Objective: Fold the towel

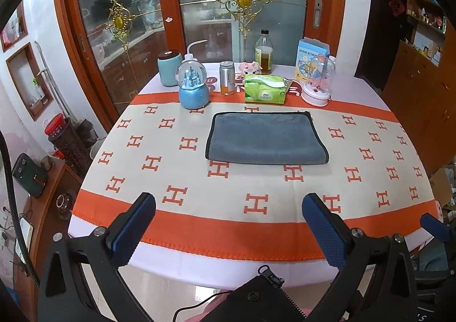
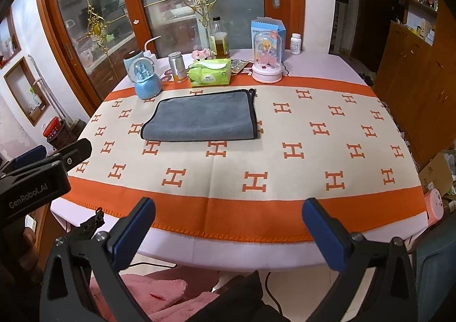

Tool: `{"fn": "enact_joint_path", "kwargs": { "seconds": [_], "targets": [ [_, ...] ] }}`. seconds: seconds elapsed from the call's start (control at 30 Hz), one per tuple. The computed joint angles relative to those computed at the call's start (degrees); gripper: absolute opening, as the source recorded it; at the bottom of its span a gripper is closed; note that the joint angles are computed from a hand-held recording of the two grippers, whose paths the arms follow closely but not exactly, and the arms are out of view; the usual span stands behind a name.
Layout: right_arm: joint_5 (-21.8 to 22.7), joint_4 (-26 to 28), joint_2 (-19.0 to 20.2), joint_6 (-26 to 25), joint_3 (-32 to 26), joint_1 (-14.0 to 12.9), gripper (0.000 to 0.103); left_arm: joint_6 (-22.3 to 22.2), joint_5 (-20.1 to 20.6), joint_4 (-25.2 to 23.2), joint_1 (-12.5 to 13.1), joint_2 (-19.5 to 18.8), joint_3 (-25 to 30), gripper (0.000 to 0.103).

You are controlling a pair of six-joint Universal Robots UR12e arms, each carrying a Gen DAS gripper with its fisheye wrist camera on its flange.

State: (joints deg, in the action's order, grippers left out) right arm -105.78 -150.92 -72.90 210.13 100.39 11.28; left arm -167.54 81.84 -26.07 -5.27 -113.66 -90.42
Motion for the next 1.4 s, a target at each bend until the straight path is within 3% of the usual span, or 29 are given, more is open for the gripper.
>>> {"fn": "enact_joint_path", "kwargs": {
  "seconds": [1.4],
  "targets": [
    [-0.1,1.3,0.0,0.7,0.1,0.0,0.103,1.2,-1.6,0.0,-0.1,0.1,-0.2,0.102]
  ]
}}
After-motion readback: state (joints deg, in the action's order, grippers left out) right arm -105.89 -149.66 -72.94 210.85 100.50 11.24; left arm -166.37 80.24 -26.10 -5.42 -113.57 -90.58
